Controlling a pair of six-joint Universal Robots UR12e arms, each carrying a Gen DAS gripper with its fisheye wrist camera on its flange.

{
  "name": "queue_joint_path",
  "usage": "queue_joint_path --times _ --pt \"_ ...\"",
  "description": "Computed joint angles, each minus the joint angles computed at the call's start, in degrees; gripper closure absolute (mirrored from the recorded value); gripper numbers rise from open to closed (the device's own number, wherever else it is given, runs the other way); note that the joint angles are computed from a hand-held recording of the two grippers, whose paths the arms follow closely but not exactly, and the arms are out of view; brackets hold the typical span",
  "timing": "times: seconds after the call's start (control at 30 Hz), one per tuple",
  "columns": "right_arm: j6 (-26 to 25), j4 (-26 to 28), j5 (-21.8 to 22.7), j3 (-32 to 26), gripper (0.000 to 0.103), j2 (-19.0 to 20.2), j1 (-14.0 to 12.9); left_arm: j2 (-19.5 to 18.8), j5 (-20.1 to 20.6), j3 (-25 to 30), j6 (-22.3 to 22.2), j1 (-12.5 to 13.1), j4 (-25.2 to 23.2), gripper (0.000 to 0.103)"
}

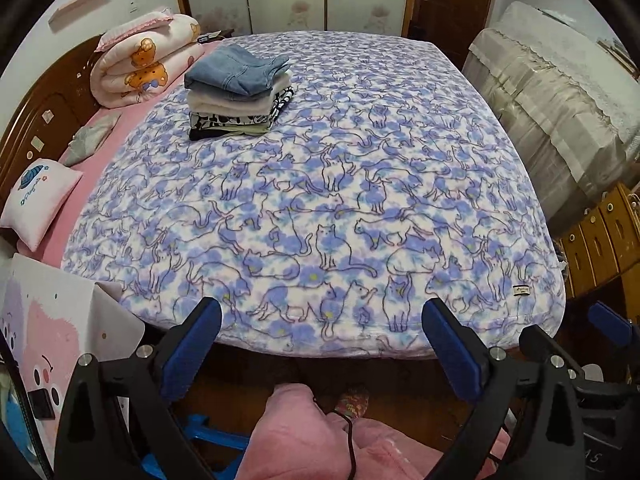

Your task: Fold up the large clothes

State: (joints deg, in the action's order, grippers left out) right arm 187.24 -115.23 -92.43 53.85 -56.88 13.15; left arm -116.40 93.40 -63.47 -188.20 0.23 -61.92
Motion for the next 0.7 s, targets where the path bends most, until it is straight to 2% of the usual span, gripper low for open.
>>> queue_joint_path --times 0.7 --pt "-0.31 1.83 0.12 -0.69 0.000 1.06 -0.33 -1.26 -0.40 1.16 -0.10 0.51 -1.88 0.001"
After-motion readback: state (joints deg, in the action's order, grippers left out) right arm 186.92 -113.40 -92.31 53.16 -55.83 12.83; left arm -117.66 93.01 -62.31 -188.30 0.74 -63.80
